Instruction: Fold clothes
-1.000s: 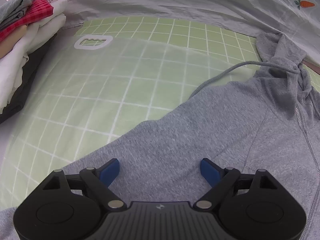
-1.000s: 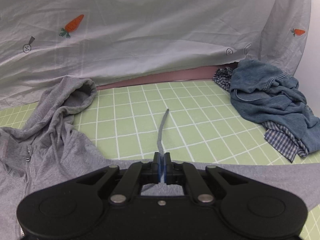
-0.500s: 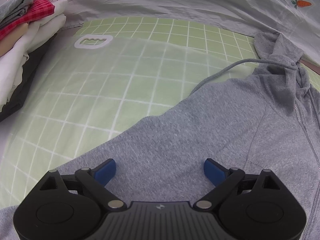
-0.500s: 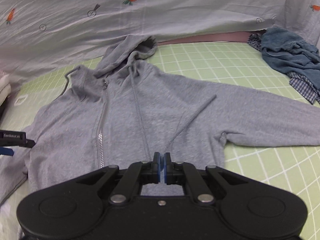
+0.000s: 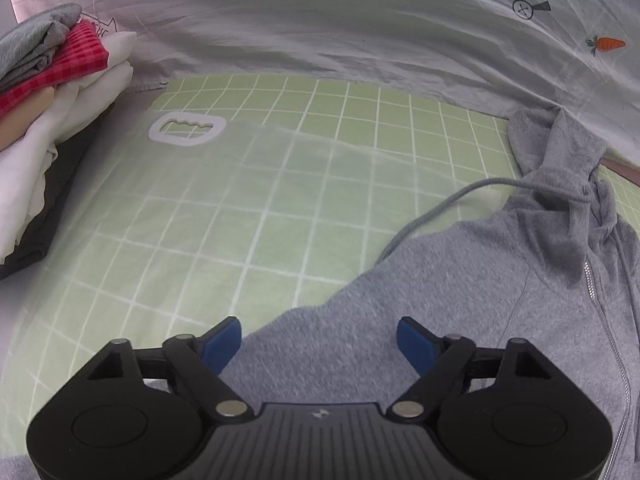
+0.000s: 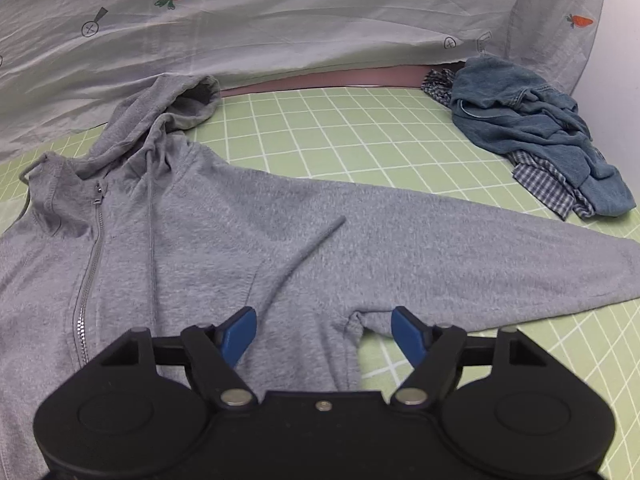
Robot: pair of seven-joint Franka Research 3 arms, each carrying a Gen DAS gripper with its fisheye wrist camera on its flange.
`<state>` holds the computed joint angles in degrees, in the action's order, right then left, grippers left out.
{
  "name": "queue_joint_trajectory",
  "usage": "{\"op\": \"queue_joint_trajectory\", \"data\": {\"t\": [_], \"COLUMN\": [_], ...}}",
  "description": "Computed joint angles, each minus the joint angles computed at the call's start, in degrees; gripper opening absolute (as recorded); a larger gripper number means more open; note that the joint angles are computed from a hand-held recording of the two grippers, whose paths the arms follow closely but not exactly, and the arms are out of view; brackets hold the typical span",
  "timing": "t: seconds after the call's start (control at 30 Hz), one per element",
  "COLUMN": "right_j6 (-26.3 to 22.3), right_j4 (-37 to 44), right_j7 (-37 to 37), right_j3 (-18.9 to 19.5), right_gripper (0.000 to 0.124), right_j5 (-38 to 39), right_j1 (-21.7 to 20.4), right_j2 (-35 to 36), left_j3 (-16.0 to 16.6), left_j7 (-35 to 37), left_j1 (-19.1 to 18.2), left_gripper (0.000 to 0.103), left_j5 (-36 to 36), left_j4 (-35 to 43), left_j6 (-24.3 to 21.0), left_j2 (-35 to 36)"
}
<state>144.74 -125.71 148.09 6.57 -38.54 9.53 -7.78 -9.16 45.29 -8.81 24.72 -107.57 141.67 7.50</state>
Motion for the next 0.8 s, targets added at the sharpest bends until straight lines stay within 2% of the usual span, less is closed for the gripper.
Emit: {"op": "queue_joint_trajectory", "data": {"t": [0.07,0.13,0.37,0.53,0.7,0.8], "right_j6": [0.7,0.8,1.4,2.2,2.7,2.9], "right_j4": [-0.2,0.0,0.9,0.8,0.5,0.4], "right_j7": [-0.2,-1.5,-5.2,-5.5,-5.7,-5.7], "right_j3": [-0.2,-0.2,-0.7,-1.1,-1.2,-1.2], "right_gripper": [0.074,0.073,0.071,0.072,0.072,0.072], "right_j5": [0.9,1.7,4.9,5.5,6.1,6.0], "right_j1": [0.0,0.4,1.7,1.9,1.9,1.8], "right_j2": [0.2,0.8,2.6,2.8,2.7,2.7], "left_j3": [0.2,0.3,-1.1,0.1,0.8,1.8], "left_j7": [0.1,0.9,14.3,13.7,12.4,11.4], "left_j1": [0.3,0.6,1.0,-0.1,-0.3,-1.2], "left_gripper": [0.05,0.043,0.043,0.043,0.043,0.044], "left_j5": [-0.5,-1.3,-7.0,-5.3,-4.7,-1.0], "left_j4": [1.9,3.9,9.0,8.0,9.8,11.0], "left_j6": [1.0,1.9,1.6,3.6,3.0,2.7], "left_j2": [1.6,3.4,8.4,8.3,9.5,10.4]}}
